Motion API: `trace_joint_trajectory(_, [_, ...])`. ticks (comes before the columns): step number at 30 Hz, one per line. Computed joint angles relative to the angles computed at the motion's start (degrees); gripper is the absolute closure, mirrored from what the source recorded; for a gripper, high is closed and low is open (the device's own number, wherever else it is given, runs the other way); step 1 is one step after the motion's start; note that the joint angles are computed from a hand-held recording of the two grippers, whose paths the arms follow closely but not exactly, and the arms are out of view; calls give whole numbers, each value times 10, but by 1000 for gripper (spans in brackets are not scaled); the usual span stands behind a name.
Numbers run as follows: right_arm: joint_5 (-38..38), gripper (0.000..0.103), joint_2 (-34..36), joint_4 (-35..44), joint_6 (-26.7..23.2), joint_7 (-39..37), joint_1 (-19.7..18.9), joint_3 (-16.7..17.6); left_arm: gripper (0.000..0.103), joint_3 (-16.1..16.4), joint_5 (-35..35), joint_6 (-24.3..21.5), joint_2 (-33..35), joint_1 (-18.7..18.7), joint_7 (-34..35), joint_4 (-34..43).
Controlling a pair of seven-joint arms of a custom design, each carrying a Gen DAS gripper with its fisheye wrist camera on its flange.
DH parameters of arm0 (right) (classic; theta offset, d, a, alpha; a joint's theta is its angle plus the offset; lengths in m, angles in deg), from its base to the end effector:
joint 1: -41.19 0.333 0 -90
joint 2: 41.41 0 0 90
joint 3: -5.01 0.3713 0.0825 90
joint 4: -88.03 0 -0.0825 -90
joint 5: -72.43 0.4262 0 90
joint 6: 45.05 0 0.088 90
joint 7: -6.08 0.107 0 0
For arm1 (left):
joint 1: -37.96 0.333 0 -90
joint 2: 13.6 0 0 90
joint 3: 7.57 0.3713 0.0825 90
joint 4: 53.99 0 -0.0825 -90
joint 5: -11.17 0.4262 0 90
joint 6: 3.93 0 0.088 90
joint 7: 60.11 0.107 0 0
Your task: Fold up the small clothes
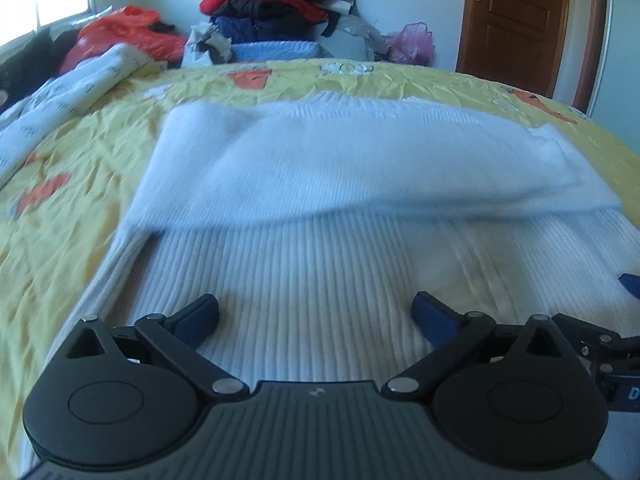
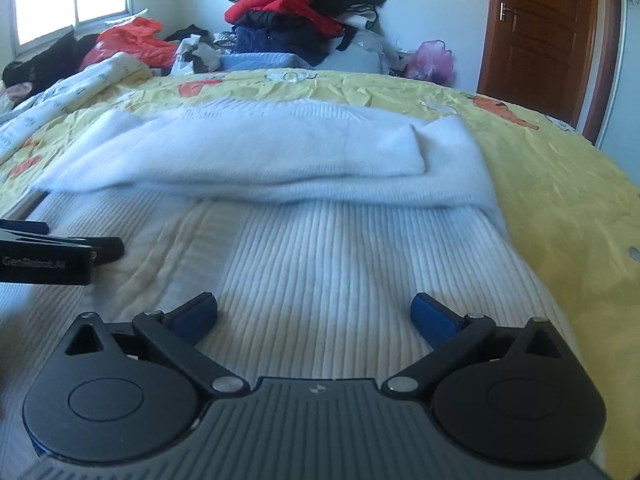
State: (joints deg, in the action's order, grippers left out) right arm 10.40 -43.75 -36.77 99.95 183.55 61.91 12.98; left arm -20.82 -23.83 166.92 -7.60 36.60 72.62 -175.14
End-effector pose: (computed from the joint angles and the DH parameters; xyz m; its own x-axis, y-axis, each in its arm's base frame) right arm 0.5131 0.2924 0.4780 -0.2297 -0.9730 0.0211 -0.6500 0.1373 -0.7475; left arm 0.6303 -0.1185 0.4762 -0.4053 -0.9141 -0.0132 -0.6322 0.2907 -0.7182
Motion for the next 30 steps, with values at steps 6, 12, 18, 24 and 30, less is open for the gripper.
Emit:
trace_joint_trajectory(6, [-10, 2, -40, -44, -4, 24, 6, 17, 0, 13, -191, 3, -71, -12, 193, -75])
trace_joint_trajectory(12, [-8, 2, -69, -74, -9, 37, 6, 37, 0, 60, -234, -17, -105, -46, 245, -105])
trace_joint_trajectory(18, [0, 2, -80, -83, -22, 42, 6, 50, 0, 80, -237, -18, -118, -62, 248, -121])
trace_joint_trajectory(24, [-8, 2, -88, -93, -26, 60, 6, 58, 0, 96, -302, -11, -130, -80, 314, -133])
trace_joint_trajectory(30, [-16, 2, -92, -98, -22, 70, 6, 59, 0, 96, -324, -14, -131, -79, 337, -132])
